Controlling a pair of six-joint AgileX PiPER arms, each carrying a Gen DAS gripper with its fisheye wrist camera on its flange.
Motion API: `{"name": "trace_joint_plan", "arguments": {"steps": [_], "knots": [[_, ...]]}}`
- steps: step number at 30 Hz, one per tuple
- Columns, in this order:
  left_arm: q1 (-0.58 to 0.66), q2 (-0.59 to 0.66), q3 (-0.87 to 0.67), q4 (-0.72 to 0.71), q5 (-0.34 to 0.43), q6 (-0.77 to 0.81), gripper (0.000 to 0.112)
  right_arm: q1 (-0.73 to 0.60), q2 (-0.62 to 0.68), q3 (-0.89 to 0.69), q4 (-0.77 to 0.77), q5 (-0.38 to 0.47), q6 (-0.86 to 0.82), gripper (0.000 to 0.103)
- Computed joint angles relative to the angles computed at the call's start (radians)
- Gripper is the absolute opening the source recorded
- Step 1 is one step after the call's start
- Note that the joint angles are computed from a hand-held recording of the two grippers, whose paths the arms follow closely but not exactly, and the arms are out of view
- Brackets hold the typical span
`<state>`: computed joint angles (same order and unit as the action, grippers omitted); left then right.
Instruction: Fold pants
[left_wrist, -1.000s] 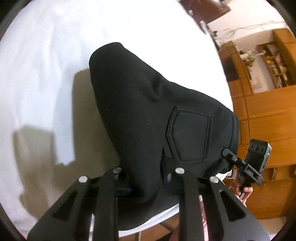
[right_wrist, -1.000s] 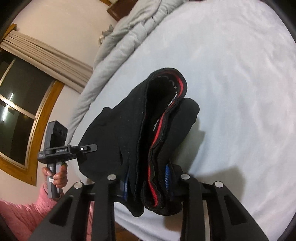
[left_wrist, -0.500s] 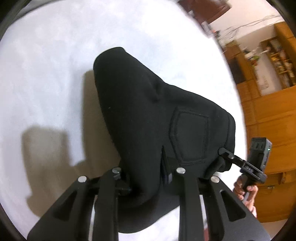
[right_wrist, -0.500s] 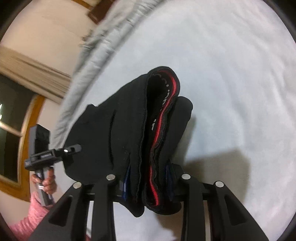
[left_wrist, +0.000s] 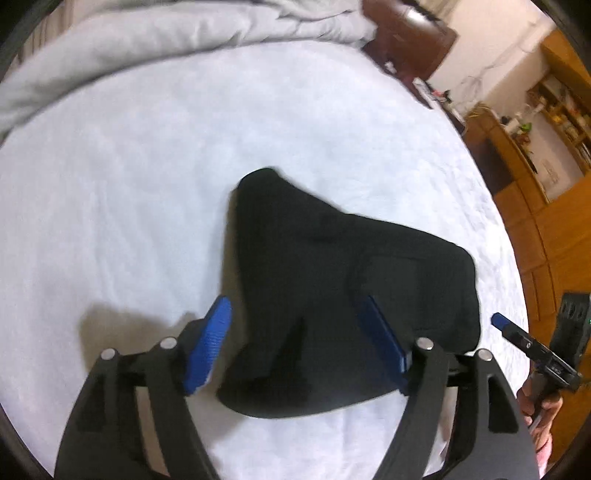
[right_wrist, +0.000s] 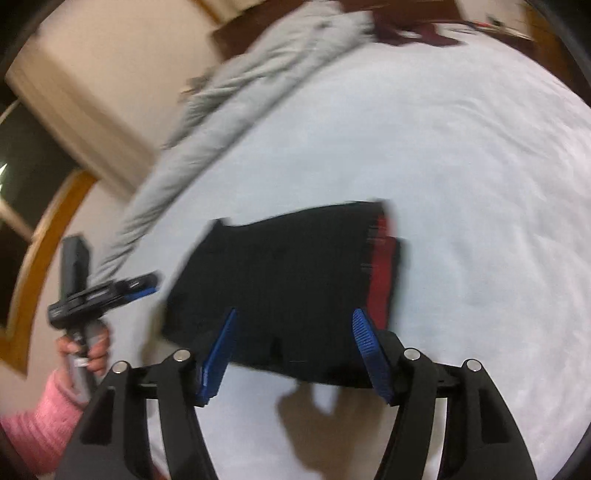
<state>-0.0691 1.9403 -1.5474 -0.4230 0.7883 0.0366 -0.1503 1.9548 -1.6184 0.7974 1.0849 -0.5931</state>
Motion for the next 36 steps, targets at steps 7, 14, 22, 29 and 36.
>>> {"name": "trace_joint_plan", "arguments": {"steps": [7, 14, 22, 29, 36], "knots": [[-0.17, 0.132, -0.099, 0.176, -0.025, -0.161, 0.073, 0.062, 0.081, 0.0, -0.064, 0.0, 0.062, 0.051], [-0.197, 0.152, -0.108, 0.289, -0.002, -0.181, 0.072, 0.025, 0.095, 0.038, -0.005, -0.002, 0.009, 0.043], [-0.188, 0.245, -0.362, 0.322, 0.09, -0.237, 0.077, 0.036, 0.244, -0.296, -0.009, 0.0, 0.161, 0.052], [-0.168, 0.41, -0.535, 0.318, 0.185, -0.237, 0.079, 0.093, 0.379, -0.446, -0.244, -0.023, 0.309, 0.05], [-0.194, 0.319, -0.43, 0.384, 0.196, -0.298, 0.09, 0.104, 0.242, -0.302, -0.2, -0.095, 0.312, 0.078]]}}
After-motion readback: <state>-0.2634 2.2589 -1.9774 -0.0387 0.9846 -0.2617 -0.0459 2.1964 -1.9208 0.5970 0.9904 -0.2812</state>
